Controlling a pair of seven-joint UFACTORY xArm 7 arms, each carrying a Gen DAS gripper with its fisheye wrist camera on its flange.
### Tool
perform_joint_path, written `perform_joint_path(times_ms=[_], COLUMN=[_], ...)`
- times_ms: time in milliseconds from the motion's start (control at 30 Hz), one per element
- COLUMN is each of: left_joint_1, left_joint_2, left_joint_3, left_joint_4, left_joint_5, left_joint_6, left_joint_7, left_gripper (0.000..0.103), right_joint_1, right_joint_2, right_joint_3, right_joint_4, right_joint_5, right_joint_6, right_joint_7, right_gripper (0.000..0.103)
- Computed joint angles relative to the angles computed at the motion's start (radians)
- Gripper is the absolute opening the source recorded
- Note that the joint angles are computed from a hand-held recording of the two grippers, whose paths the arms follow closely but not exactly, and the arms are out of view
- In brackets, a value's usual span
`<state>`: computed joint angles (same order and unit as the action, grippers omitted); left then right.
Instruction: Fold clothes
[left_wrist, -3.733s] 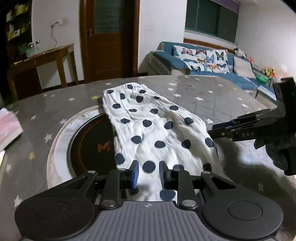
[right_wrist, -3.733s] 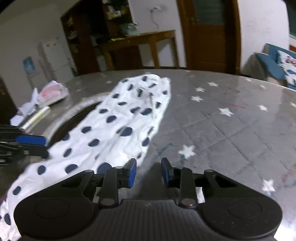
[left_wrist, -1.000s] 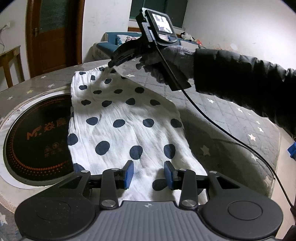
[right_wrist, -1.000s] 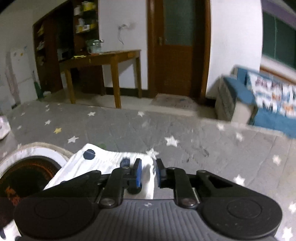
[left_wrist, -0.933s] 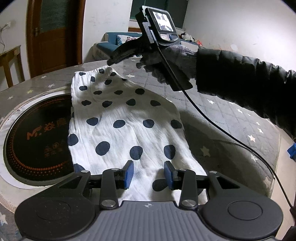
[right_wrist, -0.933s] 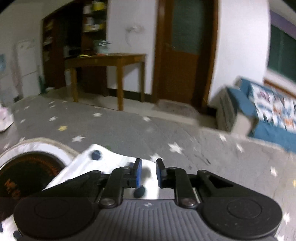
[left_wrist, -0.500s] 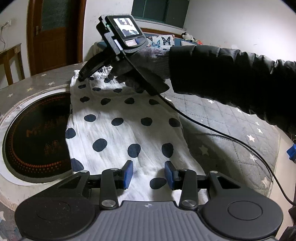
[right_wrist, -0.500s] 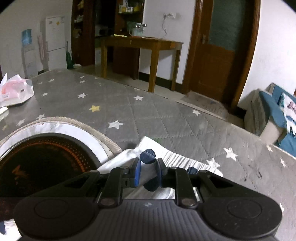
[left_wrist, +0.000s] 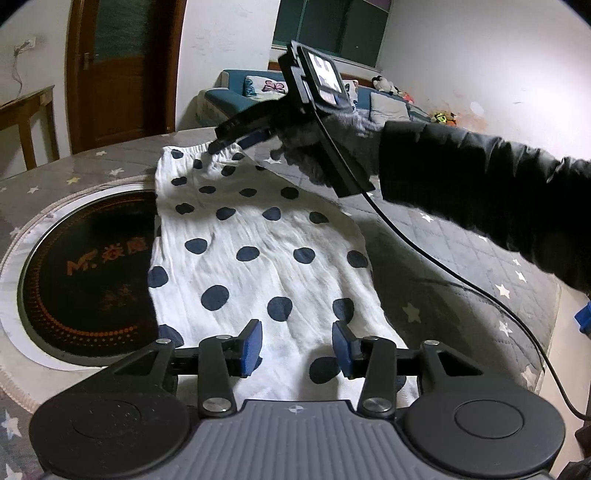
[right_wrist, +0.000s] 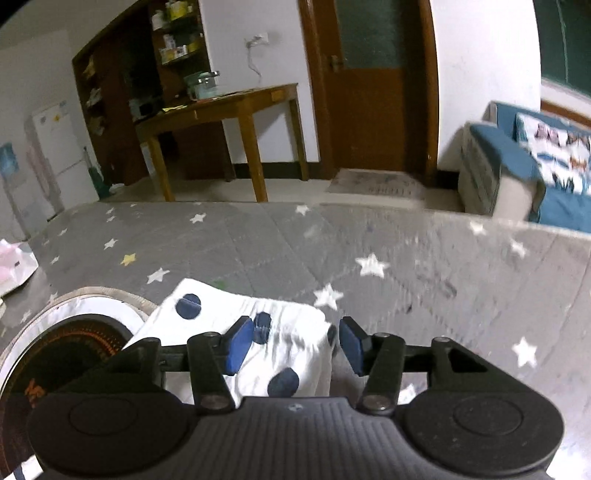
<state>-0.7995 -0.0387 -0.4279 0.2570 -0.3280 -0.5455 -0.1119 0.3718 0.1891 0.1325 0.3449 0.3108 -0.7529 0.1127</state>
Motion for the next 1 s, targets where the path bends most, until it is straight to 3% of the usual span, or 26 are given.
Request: perform_joint_path(times_ms=[133,200,267,333,733,1000], left_joint_1=[-0.002,-0.002,-0.003,-0.006,-0.032,-0.087], left_joint_2=[-0.009,-0.010,-0.011,-0.012,-0.053,-0.068], left_joint_3=[-0.011,-0.016,-0.021,-0.029,-0.127,-0.156], left_joint_4=[0.002,0.003,0.004,0.007,0.007,0.014], left_joint_5=[-0.048,-0.070,-0.094,-0.129,-0.499,-0.776], left_joint_6=[0.016,0.019,0.019,0.022,0.022,0.004], left_joint_7=[0.027,0.040,0.050,0.069,0.276,0.417], left_gripper=[0.046,0.047,0.048,0.049,0.057,0.059], right_joint_1=[-0.047,-0.061,-0.083,-0.088,-0.010,0.101], right_joint_2=[0.051,0.059,0.059,0.053,-0.150,-0.411], right_joint_3=[-0.006,-0.010,-0.008,-0.006,0.041,0.171], right_joint_4=[-0.014,-0.017,-0.017,-0.022,-0.135,-0.288], right_joint_5=[-0.103,-0.131,-0.178,-0.196,-0.078,0.082], right_joint_6=[-0.086,-0.103,-0.106,-0.112,-0.125,-0.082], right_joint_7=[0.081,0.096,0.135,0.153,0.123,0.141], right_gripper=[0.052,0.042,0.023,0.018,0.017,0.017])
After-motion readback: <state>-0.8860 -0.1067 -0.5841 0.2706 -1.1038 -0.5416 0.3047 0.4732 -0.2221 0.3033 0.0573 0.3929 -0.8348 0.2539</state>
